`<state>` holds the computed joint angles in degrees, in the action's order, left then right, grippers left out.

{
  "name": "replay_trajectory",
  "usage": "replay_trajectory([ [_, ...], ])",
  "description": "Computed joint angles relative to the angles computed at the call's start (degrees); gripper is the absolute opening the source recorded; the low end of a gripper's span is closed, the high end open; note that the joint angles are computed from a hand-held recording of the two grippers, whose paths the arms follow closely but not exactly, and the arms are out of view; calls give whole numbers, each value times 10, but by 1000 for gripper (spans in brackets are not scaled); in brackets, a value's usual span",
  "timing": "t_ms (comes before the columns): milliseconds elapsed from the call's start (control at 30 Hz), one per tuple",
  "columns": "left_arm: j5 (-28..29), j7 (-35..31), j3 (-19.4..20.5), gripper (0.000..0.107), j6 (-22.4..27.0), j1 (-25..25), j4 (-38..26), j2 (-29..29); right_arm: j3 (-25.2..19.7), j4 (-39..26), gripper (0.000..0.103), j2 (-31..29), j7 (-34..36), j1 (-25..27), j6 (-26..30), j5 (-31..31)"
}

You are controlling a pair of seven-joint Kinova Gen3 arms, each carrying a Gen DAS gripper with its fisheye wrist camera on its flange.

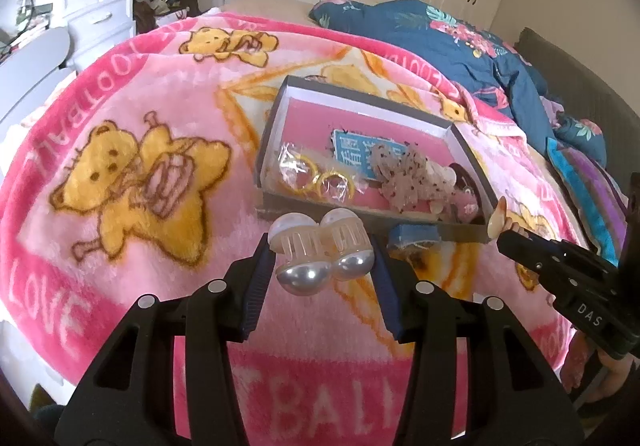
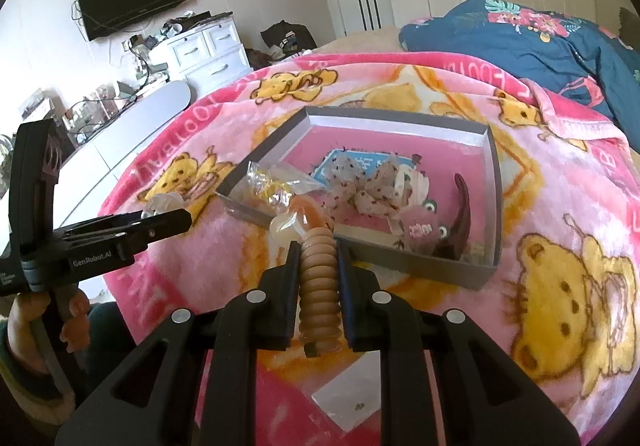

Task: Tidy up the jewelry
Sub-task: 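Carry the hair tie with the right tool while the left carries the pearl clips over the box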

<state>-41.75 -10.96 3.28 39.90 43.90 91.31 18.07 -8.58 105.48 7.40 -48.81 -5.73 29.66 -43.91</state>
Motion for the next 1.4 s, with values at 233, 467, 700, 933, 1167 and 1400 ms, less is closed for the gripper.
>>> replay_trajectory([
  [233,0,-7,-3,39,1,-5,-16,4,0,-15,17,6,2,5,0,-8],
  [467,11,-35,-5,39,6,-11,-47,17,1,-28,17,10,9,19,-8,-25],
  [700,29,-84,-12,39,18,-14,-103,44,6,-52,17,20,-6,34,-16,-19],
  [933,69,-142,-20,39,30,-23,-164,81,3,-77,17,41,-45,45,-34,12],
  [1167,109,-192,-34,39,41,-25,-221,122,-3,-108,17,76,-105,49,-49,64],
  [1400,154,-236,-40,39,47,-34,-258,157,-11,-140,17,117,-168,45,-48,130],
])
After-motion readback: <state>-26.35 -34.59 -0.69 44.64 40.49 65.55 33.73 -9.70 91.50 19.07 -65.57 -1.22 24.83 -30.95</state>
